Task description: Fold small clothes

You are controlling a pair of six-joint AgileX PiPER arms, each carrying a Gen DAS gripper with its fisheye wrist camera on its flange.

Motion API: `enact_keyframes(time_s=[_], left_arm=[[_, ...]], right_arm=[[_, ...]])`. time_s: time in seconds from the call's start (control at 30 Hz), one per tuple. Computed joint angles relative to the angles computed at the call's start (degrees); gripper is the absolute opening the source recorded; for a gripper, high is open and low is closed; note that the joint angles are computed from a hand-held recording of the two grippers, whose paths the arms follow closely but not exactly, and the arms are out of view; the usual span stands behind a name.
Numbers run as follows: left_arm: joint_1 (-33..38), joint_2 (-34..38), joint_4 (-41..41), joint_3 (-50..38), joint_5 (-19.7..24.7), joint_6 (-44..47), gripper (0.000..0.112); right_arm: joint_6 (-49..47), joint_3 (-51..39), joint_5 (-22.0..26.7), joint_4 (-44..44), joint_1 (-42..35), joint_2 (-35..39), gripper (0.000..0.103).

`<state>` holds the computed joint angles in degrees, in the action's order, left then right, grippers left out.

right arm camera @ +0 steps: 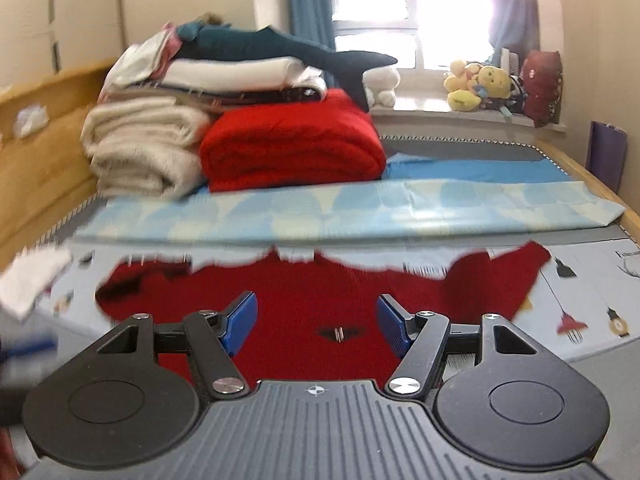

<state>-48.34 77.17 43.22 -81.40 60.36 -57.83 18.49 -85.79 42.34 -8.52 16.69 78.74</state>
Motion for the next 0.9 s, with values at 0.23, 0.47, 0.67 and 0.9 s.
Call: enact_keyframes(time_s=[0.23,0.47,0.67,0.9], left_arm=[[7.5,5.66,-3.65,-9.06,2.54,6.5,0.082],[24.76,25.42,-17.98,-31.64,-5.31,30.33,0.014],[30.85,40.04,-8.75,-35.54,-6.48,27.85,0.015],[35.29,57.21,-1.09,-52.93,-3.82,29.26,0.072]], right_arm=[[2.07,-5.87,-3.45,0.2,-2.39,10.12,0.06],[-5.3,-12.69,-0.5,13.78,-6.13,17.29,0.016],[-5.94,-17.62,1.44,15.28,-6.3,22.06,0.013],[-14.55,-22.62,6.52,21.69,-7.9,26.36,0.014]])
